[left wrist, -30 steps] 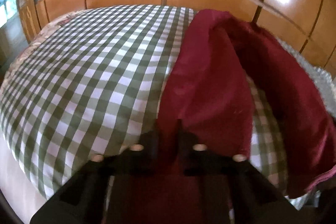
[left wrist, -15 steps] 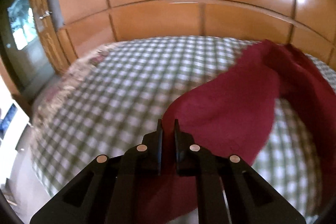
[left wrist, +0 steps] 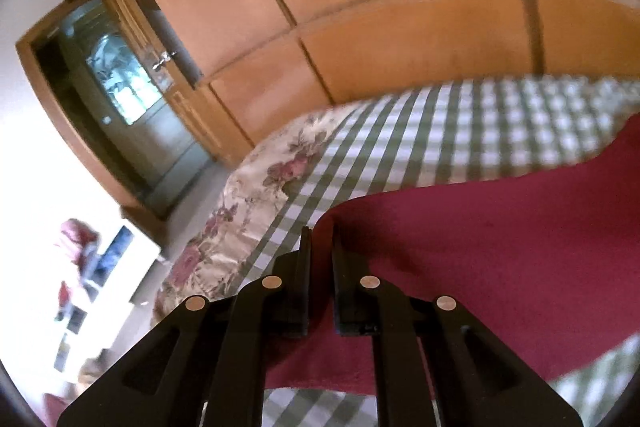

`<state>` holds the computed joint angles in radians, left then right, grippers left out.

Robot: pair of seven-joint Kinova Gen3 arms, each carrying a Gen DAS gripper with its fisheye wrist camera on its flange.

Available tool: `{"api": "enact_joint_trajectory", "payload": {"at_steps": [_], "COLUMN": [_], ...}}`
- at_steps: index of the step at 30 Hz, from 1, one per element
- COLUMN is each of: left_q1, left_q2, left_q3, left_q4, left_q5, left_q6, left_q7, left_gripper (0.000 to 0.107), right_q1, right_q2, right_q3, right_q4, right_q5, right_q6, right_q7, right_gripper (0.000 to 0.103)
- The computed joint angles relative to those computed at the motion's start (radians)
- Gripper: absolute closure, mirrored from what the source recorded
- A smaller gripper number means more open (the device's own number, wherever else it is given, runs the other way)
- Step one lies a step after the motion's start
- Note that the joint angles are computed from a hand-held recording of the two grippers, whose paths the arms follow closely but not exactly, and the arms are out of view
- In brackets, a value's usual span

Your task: Fold small clothes

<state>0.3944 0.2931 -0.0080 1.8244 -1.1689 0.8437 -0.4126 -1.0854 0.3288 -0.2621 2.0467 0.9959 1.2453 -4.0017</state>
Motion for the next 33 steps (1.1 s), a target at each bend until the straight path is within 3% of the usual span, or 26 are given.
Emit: {"api": "enact_joint_trajectory", "payload": {"at_steps": [2,3,4,5,6,9,11,14,17,20,22,26,28,30,33], "left_q1": [-0.033,-0.027,-0.003,0.038,0.081,0.22,0.293,0.292,0.257,0.288,0.284,0.31,0.304,0.284,0.257], "left_q2": [0.027,0.028,0.021,0.003,-0.019,-0.126,-0.215,-0.291,-0.32,-0.298,-0.281,-0.272,-0.28,-0.291,-0.3], "left_q3": [0.028,0.015,-0.016,-0.063,-0.109,-0.234,-0.257,-0.192,-0.089,-0.068,-0.024,-0.019,-0.032,-0.028,-0.001], "left_q4": [-0.041,-0.041,-0.035,-0.013,0.012,0.114,0.194,0.279,0.341,0.374,0.374,0.368,0.385,0.396,0.402], "left_q5": [0.077,0.097,0.122,0.135,0.137,0.105,0.1,0.136,0.257,0.369,0.38,0.336,0.365,0.393,0.375], "left_q6": [0.011,-0.004,-0.021,-0.053,-0.084,-0.205,-0.287,-0.409,-0.531,-0.636,-0.636,-0.598,-0.63,-0.651,-0.65], "left_q7": [-0.04,-0.035,-0.015,0.022,0.063,0.185,0.265,0.308,0.248,0.14,0.106,0.163,0.142,0.114,0.136], "left_gripper": [0.097,0.085,0.058,0.039,0.011,0.01,0.01,0.01,0.01,0.01,0.01,0.01,0.01,0.01,0.01], "right_q1": [-0.001,-0.001,-0.001,0.0,0.002,0.001,-0.001,-0.007,-0.014,-0.022,-0.039,-0.079,-0.091,-0.1,-0.115], "right_q2": [-0.001,-0.002,-0.002,-0.002,-0.002,0.0,-0.002,-0.003,-0.048,-0.098,-0.122,-0.171,-0.201,-0.238,-0.255], "right_q3": [0.0,-0.001,-0.001,-0.001,-0.001,0.0,0.0,-0.006,-0.016,-0.047,-0.076,-0.139,-0.165,-0.194,-0.238], "right_q4": [0.004,0.008,0.009,0.009,0.009,0.011,0.017,0.025,0.09,0.139,0.15,0.152,0.163,0.183,0.187], "right_q5": [0.004,0.007,0.008,0.008,0.007,0.009,0.013,0.025,0.071,0.092,0.077,-0.009,-0.043,-0.066,-0.087], "right_q6": [-0.005,-0.008,-0.009,-0.01,-0.011,-0.009,-0.01,-0.006,-0.049,-0.049,-0.003,0.108,0.12,0.101,0.075], "right_q7": [-0.008,-0.014,-0.016,-0.016,-0.013,-0.018,-0.028,-0.052,-0.145,-0.243,-0.267,-0.235,-0.241,-0.256,-0.216], "right_gripper": [0.002,0.002,0.002,0.002,0.002,0.002,0.002,0.002,0.002,0.002,0.002,0.003,0.021,0.029,0.029]}}
